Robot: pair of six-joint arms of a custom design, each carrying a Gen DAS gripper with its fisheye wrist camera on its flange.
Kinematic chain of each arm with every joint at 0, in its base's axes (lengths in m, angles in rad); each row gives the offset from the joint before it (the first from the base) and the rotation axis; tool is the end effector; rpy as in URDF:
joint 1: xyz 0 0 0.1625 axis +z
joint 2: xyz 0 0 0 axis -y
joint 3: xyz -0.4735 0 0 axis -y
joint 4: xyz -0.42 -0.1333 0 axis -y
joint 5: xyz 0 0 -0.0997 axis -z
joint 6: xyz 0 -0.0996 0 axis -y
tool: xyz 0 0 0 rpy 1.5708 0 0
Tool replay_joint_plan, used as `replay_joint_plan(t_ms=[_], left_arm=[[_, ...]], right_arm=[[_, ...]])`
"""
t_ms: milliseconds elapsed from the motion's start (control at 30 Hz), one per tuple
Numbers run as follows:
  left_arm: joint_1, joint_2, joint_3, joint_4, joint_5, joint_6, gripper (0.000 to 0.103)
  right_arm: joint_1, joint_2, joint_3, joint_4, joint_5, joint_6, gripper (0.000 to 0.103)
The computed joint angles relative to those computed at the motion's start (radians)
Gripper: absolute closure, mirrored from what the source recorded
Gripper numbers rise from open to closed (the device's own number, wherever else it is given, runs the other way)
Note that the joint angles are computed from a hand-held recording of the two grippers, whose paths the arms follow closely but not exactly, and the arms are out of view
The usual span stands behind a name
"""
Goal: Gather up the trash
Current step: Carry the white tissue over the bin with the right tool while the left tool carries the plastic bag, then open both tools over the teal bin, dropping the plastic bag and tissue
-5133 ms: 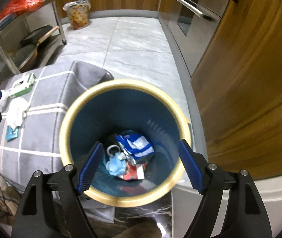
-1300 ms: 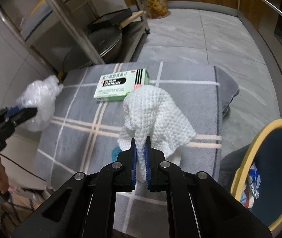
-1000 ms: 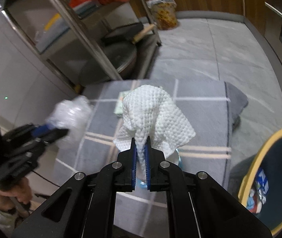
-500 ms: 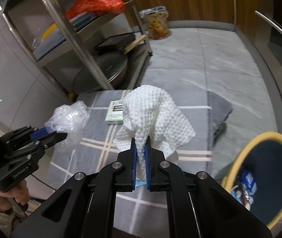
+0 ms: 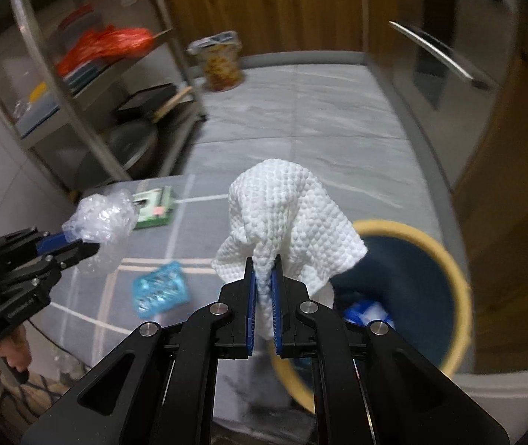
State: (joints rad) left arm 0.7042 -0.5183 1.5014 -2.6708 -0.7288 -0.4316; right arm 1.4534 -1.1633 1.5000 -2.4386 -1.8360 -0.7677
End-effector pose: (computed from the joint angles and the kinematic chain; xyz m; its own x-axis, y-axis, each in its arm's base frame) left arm -0.4379 -0.6444 -0.0067 -0.7685 0.1409 -0.6241 0.4794 0.7728 -0.4159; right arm 0.0223 -0.7263 0.4261 -0.7485 -0.4185 0.5144 -0.5821 0.7862 -0.2075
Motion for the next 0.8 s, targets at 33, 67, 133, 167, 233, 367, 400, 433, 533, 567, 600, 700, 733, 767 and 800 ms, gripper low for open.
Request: replay_joint_plan(t_ms=[33,67,133,167,233,367,400,433,533,567,600,700,733,767,800], left_arm=[[-0.001,0.023,-0.03,0.003,-0.013,0.014,0.084],[-0.003,0.04,-0.052,0.006,-0.023,0.023,0.084],[-0.006,0.078,-0.101,0.013,-0.044,0.045,0.084],[-0.006,0.092,-0.119,0.016,-0.052,0.051,0.084],[-0.008,0.132,-0.171,0.028,-0.073,0.068,0.084],[-0.008,0.202,-0.268,0.057,-0.115,0.079,0.084],[-0.007,0.216,-0.287,0.063,-0.127,0.078,0.084],[-0.005,0.233,-0.312,0.071,-0.14,0.078,0.084],[0.0,0.288,-0.389,0.105,-0.166,0.088,0.084],[0.004,0.307,-0.417,0.121,-0.176,0.085,0.084],[0.007,0.321,-0.437,0.133,-0.182,0.079,0.084],[0.017,0.363,-0.496,0.173,-0.203,0.061,0.084],[0.021,0.371,-0.51,0.182,-0.207,0.059,0.084],[0.024,0.382,-0.526,0.195,-0.214,0.054,0.084],[0.028,0.382,-0.524,0.198,-0.217,0.053,0.084]], right_arm=[[-0.012,-0.005,-0.006,-0.001,-0.006,0.001,0.094],[-0.019,-0.01,-0.009,0.0,-0.008,0.002,0.094],[-0.041,-0.021,-0.017,0.002,-0.016,-0.004,0.094],[-0.052,-0.027,-0.019,0.001,-0.02,-0.011,0.094],[-0.068,-0.035,-0.02,-0.004,-0.027,-0.017,0.094],[-0.1,-0.036,-0.041,0.005,-0.039,-0.014,0.094],[-0.105,-0.034,-0.046,0.008,-0.044,-0.013,0.094],[-0.111,-0.03,-0.052,0.01,-0.05,-0.011,0.094],[-0.122,-0.018,-0.069,0.02,-0.07,-0.003,0.094],[-0.124,-0.013,-0.076,0.026,-0.077,0.001,0.094],[-0.125,-0.011,-0.076,0.027,-0.083,0.004,0.094],[-0.125,0.002,-0.087,0.036,-0.099,0.009,0.094],[-0.125,0.007,-0.092,0.043,-0.105,0.013,0.094],[-0.124,0.011,-0.095,0.045,-0.111,0.014,0.094],[-0.123,0.017,-0.097,0.047,-0.122,0.014,0.094]])
